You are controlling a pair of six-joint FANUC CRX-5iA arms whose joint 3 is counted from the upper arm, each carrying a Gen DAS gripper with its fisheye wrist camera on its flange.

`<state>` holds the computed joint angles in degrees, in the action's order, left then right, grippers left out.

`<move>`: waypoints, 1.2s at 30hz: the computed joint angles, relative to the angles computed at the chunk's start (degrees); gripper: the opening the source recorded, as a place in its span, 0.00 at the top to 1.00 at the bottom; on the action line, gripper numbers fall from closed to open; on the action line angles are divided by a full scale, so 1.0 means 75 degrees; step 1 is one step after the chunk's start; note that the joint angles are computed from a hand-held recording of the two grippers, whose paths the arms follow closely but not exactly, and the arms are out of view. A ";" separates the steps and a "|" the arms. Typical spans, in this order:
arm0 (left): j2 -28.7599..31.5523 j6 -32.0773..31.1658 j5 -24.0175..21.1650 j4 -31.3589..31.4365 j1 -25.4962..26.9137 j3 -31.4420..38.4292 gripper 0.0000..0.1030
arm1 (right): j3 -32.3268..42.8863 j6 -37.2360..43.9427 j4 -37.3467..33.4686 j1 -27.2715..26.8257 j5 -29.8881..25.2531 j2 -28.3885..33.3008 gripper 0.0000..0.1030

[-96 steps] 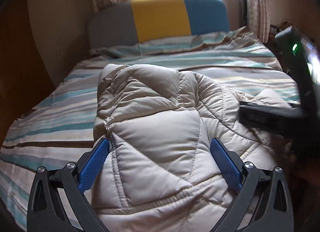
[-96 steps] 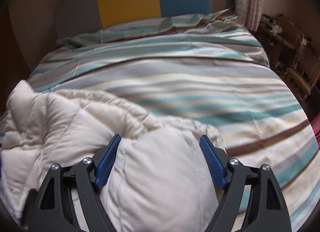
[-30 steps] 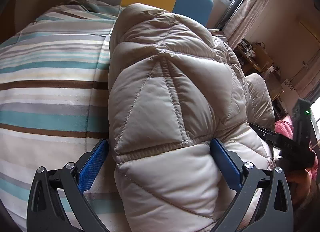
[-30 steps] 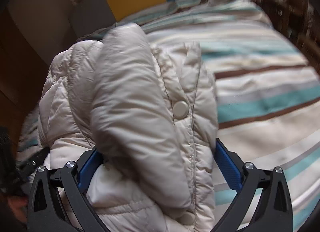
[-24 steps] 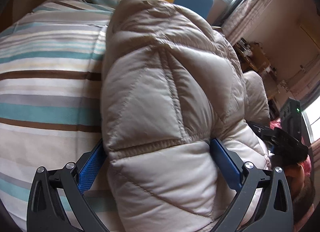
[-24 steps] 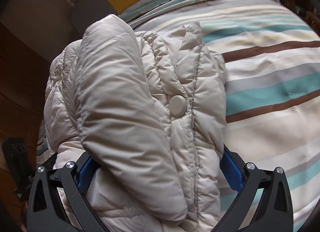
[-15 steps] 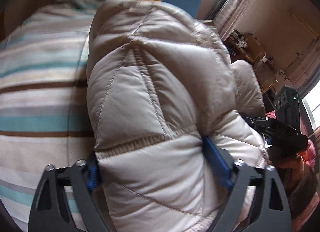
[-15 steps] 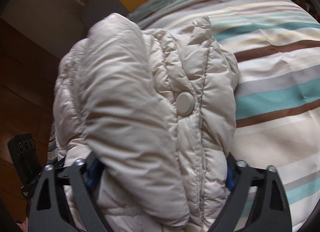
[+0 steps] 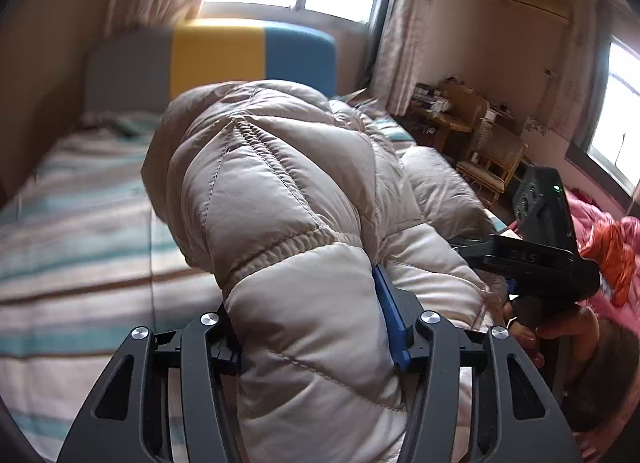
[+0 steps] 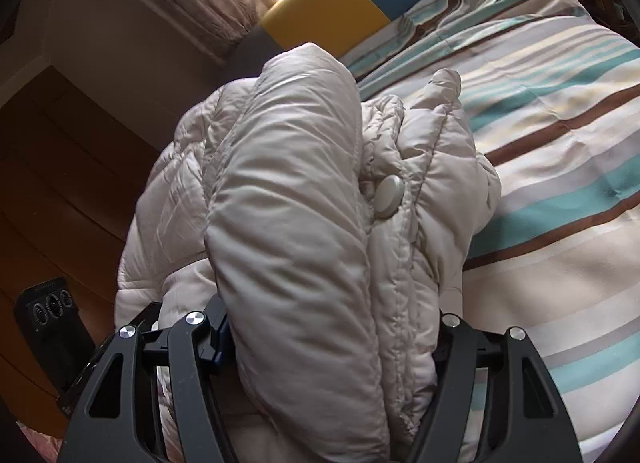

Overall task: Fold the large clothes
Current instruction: 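Carry the lifted jacket bundle with both grippers and roll it over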

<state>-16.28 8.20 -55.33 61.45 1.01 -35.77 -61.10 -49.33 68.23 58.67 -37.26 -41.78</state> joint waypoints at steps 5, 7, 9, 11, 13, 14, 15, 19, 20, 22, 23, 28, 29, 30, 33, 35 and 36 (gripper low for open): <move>-0.0043 -0.0640 -0.0112 0.0373 0.0203 0.0091 0.51 | -0.0044 -0.0991 0.1017 -0.0045 0.0033 0.0225 0.36; -0.0042 -0.0927 -0.0147 0.0542 0.0401 0.0114 0.51 | 0.0119 -0.1184 0.1411 -0.0292 0.0315 0.0559 0.36; -0.0026 -0.1083 -0.0195 0.0714 0.0566 0.0162 0.51 | 0.0476 -0.1443 0.2029 -0.0841 0.0909 0.1100 0.36; -0.0033 -0.1248 -0.0226 0.0885 0.0757 0.0190 0.51 | 0.0665 -0.1802 0.2671 -0.1307 0.1409 0.1418 0.36; 0.0005 -0.1510 -0.0316 0.1076 0.1023 0.0203 0.51 | 0.0934 -0.2324 0.3514 -0.1878 0.2023 0.1798 0.36; 0.0040 -0.1588 -0.0319 0.1129 0.1109 0.0221 0.51 | 0.1088 -0.2638 0.4026 -0.2250 0.2380 0.2018 0.36; 0.0092 -0.1624 -0.0300 0.1190 0.1180 0.0256 0.51 | 0.1269 -0.2848 0.4401 -0.2482 0.2625 0.2239 0.36; 0.0414 -0.1468 -0.0344 0.1346 0.1637 0.0431 0.51 | 0.2063 -0.2961 0.5110 -0.3066 0.3375 0.3152 0.36; 0.0522 -0.1381 -0.0297 0.1325 0.1754 0.0495 0.51 | 0.2271 -0.2643 0.4796 -0.2939 0.3340 0.3418 0.36; 0.0762 -0.1191 -0.0224 0.1243 0.1990 0.0625 0.51 | 0.2730 -0.1654 0.3869 -0.2634 0.3215 0.3983 0.36; 0.0848 -0.1078 -0.0218 0.1179 0.2079 0.0700 0.51 | 0.2893 -0.1182 0.3413 -0.2480 0.3134 0.4167 0.36; 0.1412 -0.0473 -0.0029 0.0921 0.2516 0.0984 0.51 | 0.4010 0.1493 0.0790 -0.1725 0.2508 0.5216 0.36; 0.1487 -0.0420 -0.0029 0.0899 0.2591 0.1021 0.51 | 0.4326 0.2110 0.0261 -0.1656 0.2348 0.5466 0.36; 0.1564 -0.0340 0.0041 0.0863 0.2619 0.1059 0.51 | 0.4619 0.2667 -0.0219 -0.1488 0.2052 0.5674 0.36; 0.1813 -0.0205 0.0185 0.0742 0.2771 0.1158 0.51 | 0.5472 0.4035 -0.1323 -0.1168 0.1315 0.6237 0.35; 0.1976 -0.0141 0.0366 0.0690 0.2798 0.1235 0.50 | 0.5918 0.4648 -0.1821 -0.1039 0.0918 0.6540 0.34; 0.2020 -0.0123 0.0481 0.0667 0.2805 0.1238 0.49 | 0.6102 0.4920 -0.2055 -0.1028 0.0806 0.6669 0.33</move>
